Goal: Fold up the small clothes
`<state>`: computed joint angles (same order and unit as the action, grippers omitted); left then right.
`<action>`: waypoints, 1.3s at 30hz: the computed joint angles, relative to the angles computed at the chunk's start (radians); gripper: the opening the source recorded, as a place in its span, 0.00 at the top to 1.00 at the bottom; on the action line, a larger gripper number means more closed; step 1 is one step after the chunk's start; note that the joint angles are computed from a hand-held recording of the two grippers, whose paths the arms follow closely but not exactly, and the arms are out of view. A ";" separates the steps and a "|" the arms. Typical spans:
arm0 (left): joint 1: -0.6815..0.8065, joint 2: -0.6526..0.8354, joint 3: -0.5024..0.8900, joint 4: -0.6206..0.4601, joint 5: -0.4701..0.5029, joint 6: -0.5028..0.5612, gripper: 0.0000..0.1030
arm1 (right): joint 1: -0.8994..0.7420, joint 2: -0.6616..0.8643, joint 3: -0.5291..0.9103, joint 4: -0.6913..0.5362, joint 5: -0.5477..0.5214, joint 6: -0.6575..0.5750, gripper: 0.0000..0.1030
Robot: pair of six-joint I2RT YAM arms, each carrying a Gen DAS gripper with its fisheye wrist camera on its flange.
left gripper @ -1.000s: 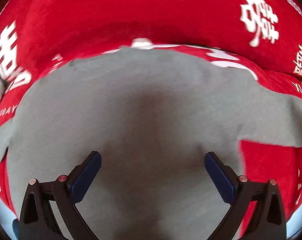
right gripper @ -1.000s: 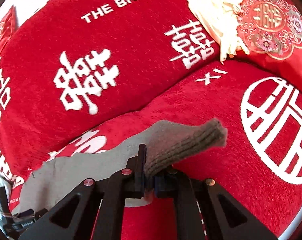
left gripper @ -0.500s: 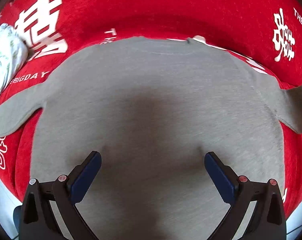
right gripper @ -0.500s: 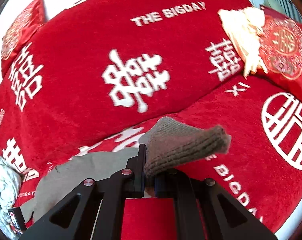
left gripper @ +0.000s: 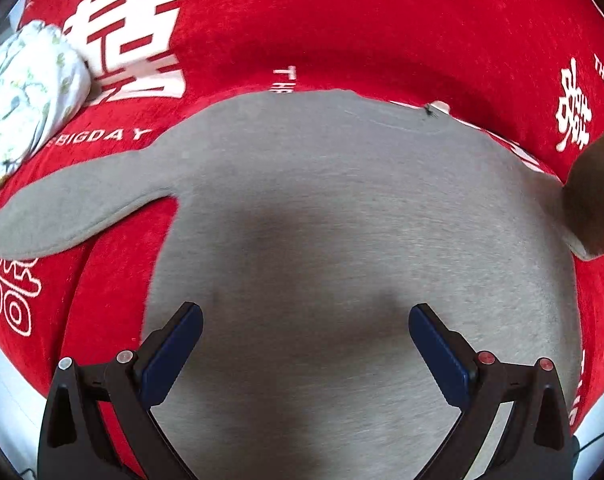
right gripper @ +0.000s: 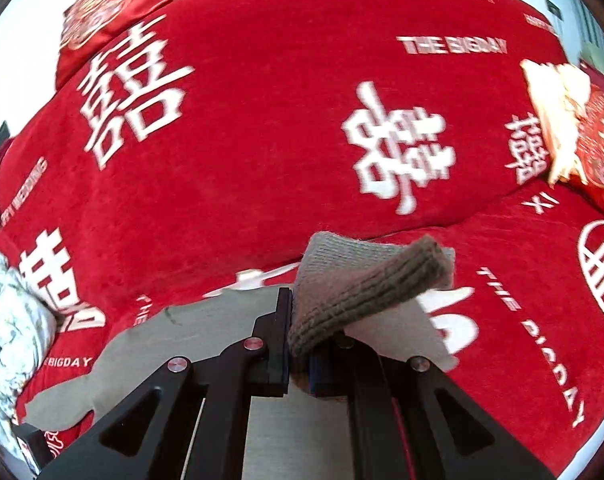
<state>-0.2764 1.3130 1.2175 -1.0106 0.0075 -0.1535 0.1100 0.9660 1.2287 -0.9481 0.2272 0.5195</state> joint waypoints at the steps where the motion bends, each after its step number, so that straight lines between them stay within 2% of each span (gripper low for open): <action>1: 0.016 -0.002 -0.004 0.001 0.007 0.010 0.00 | 0.066 0.027 0.009 0.007 0.043 0.030 0.93; 4: 0.090 -0.005 -0.008 -0.001 0.048 0.053 0.00 | 0.223 0.110 0.031 0.032 0.136 0.100 0.93; 8: 0.197 -0.010 -0.012 -0.003 0.093 0.115 0.00 | 0.373 0.235 0.054 0.073 0.197 0.166 0.93; 13: 0.296 -0.021 -0.020 0.003 0.113 0.173 0.00 | 0.492 0.393 0.090 0.125 0.205 0.208 0.93; 20: 0.407 -0.006 -0.039 0.002 0.177 0.223 0.00 | 0.628 0.638 0.180 0.160 0.225 0.193 0.93; 28: 0.472 0.015 -0.058 0.009 0.202 0.246 0.00 | 0.664 0.773 0.198 0.188 0.204 0.194 0.93; 31: 0.486 0.011 -0.060 0.012 0.217 0.245 0.00 | 0.662 0.767 0.182 0.225 0.145 0.166 0.78; 33: 0.491 0.011 -0.055 0.010 0.228 0.230 0.00 | 0.660 0.731 0.153 0.275 0.064 0.119 0.41; 34: 0.490 0.010 -0.050 0.008 0.231 0.220 0.00 | 0.663 0.712 0.142 0.291 0.039 0.101 0.37; 36: 0.478 0.004 -0.042 0.008 0.227 0.200 0.00 | 0.677 0.645 0.106 0.321 0.025 0.051 0.37; 39: 0.426 -0.012 -0.029 0.014 0.195 0.177 0.00 | 0.678 0.515 0.043 0.307 0.113 -0.007 0.35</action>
<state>0.1498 1.3007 1.1889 -0.9969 0.2025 0.0240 0.7876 1.4805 1.2721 -0.6409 0.3405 0.5124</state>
